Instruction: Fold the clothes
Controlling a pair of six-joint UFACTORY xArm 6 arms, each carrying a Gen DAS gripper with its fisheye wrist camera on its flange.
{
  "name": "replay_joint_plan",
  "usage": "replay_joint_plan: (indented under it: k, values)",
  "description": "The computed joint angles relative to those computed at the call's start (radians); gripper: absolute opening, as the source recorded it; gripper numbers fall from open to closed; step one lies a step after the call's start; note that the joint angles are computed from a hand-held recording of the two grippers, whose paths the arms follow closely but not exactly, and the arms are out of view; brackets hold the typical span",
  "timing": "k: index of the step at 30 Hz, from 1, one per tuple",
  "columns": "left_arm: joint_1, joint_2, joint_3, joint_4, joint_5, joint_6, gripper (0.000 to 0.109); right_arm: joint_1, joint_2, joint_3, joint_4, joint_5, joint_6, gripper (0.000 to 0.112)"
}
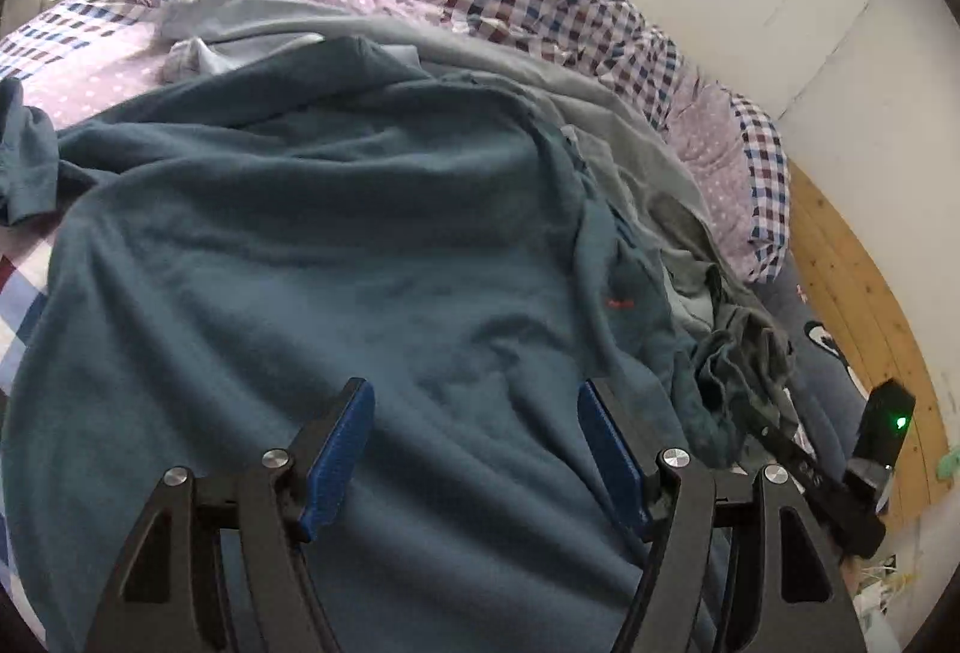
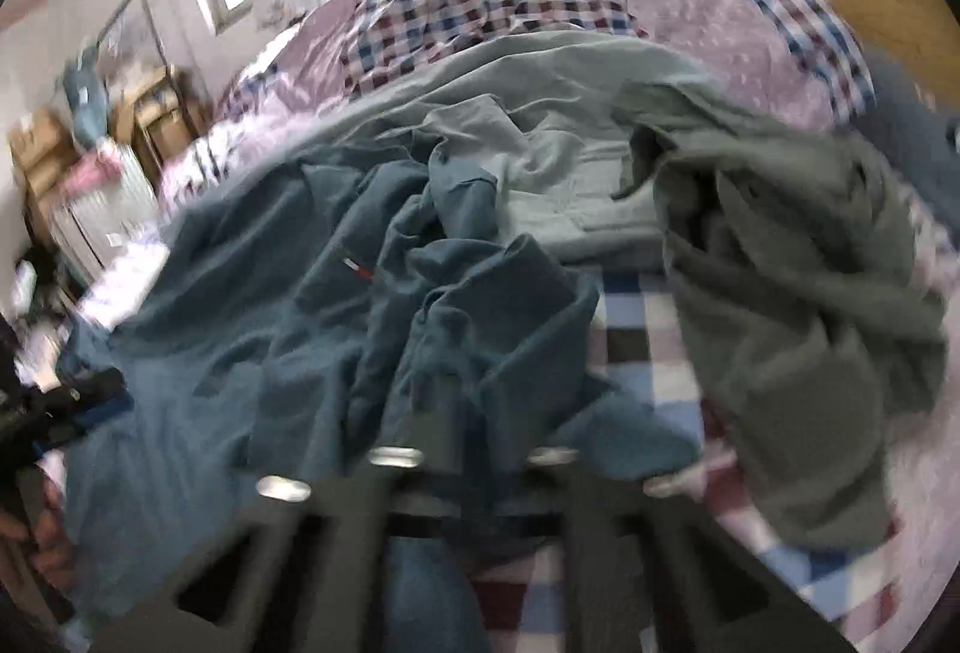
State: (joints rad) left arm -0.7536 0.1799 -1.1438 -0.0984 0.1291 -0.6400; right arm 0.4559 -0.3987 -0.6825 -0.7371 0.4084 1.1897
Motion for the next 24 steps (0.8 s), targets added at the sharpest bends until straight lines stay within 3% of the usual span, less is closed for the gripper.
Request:
replay_joint_plan:
  k: [4, 11, 18, 21, 22, 23, 24]
  values:
    - [0.001, 0.01, 0.002, -0.133, -0.004, 0.067, 0.074, -0.036, -0.023, -0.06, 0.016, 0.104, -0.11, 0.002]
    - [0.01, 0.019, -0.002, -0.232, -0.014, 0.126, 0.074, -0.19, -0.094, -0.219, -0.089, 0.315, -0.113, 0.001]
    - [0.005, 0.024, -0.015, -0.33, -0.002, 0.221, 0.074, -0.243, 0.04, -0.491, -0.225, 0.528, -0.178, 0.001]
    - [0.004, 0.033, -0.031, -0.36, 0.02, 0.258, 0.074, -0.228, 0.063, -0.508, -0.269, 0.59, -0.152, 0.004]
    - [0.003, 0.036, -0.037, -0.368, 0.027, 0.269, 0.074, -0.22, 0.06, -0.496, -0.273, 0.603, -0.136, 0.006]
    - [0.003, 0.039, -0.042, -0.377, 0.035, 0.28, 0.074, -0.211, 0.057, -0.485, -0.278, 0.615, -0.12, 0.015]
    - [0.003, 0.041, -0.045, -0.357, 0.039, 0.269, 0.074, -0.203, 0.055, -0.474, -0.282, 0.627, -0.104, 0.036]
